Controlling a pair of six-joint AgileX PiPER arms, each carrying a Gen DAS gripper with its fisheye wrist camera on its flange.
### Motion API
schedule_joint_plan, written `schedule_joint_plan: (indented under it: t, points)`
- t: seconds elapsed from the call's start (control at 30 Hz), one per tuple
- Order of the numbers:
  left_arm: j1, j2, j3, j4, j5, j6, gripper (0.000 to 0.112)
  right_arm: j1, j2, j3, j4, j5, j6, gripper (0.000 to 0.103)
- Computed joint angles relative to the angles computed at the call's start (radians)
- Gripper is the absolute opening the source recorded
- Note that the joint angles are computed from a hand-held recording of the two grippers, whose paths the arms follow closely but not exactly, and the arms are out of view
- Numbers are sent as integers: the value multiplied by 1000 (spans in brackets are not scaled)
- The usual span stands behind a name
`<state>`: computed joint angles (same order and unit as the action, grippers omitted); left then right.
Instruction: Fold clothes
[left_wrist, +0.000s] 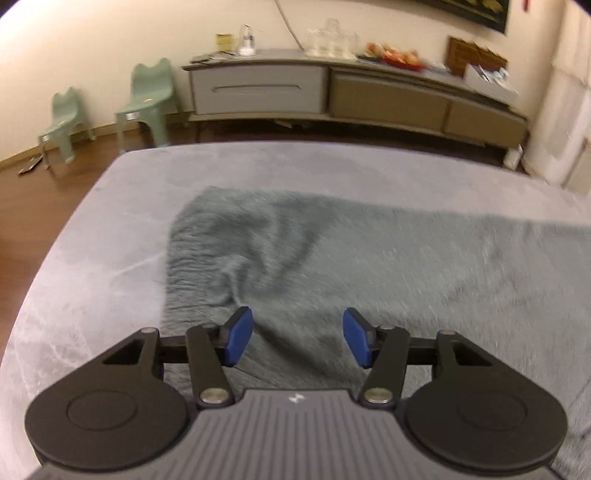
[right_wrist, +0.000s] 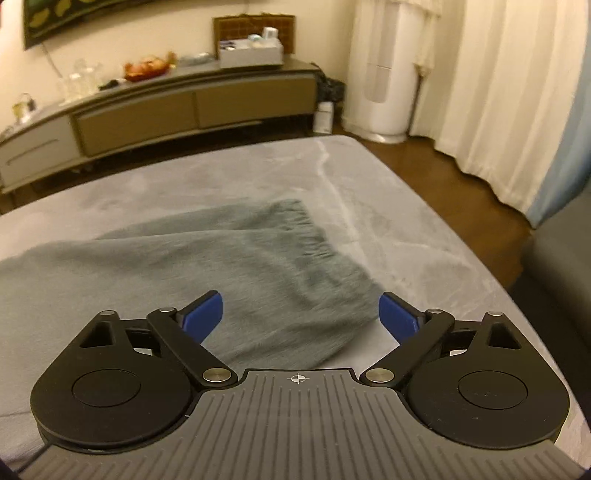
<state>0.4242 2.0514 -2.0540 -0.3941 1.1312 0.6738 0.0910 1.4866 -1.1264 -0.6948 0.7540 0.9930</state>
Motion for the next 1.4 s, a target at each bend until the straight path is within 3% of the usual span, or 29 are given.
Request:
schedule_joint_plan:
  t: [0.1,0.2,0.23,0.33,0.37,0.5,0.57,0.63,0.67,0.77,0.83,0.9,1.17,1.2,1.23,1.27,1.3,1.37,1.4]
  points:
    - [-24,14,40,34,-26,-14,59,-75,62,0,4,-76,1,92]
    - [-50,71,-27,89,-38,-123,59,-117,125,-11,12,-165,-59,90]
    - [-62,90,-54,123,-48,-173,58,-123,146,-29,16,-167,-81,87]
    - [-80,94,-70,172,-58,-238,54,-128,201,-145,47,-44,-153,81]
    - [-86,95,-75,188,-60,-258,54,-141,208,-174,80,-30,-192,81]
    - [-96,83,-56,207,-77,-267,58,-255,153,-224,384,-143,-406,83]
    - [-92,80,-57,200,-71,-262,59,-299,211,-314,519,-125,-530,75]
    - [-88,79,-62,194,-61,-252,59,-338,317,-438,654,-40,-650,47]
    - [-89,76,-58,195,-64,-250,59,-348,359,-482,688,-11,-681,42]
    - [-94,73,-43,199,-82,-241,59,-364,423,-541,798,25,-812,40]
    - [-97,78,-47,201,-87,-237,59,-356,429,-542,791,15,-847,21]
    - [-96,77,-45,198,-88,-232,59,-363,424,-535,821,5,-893,19]
    - [-101,80,-46,203,-97,-233,59,-409,415,-572,968,5,-1005,19]
    - [-101,80,-46,202,-97,-233,59,-407,422,-583,961,11,-1003,29]
    - [-101,81,-46,202,-97,-234,59,-400,433,-598,940,14,-983,49]
    - [-102,80,-45,201,-100,-233,59,-393,447,-616,918,20,-965,61]
    - [-102,80,-41,200,-103,-232,60,-384,467,-641,896,31,-953,63]
    - [-102,79,-39,197,-108,-227,60,-369,521,-711,876,85,-954,30]
    - [-101,81,-42,194,-107,-226,61,-357,537,-735,857,102,-962,8]
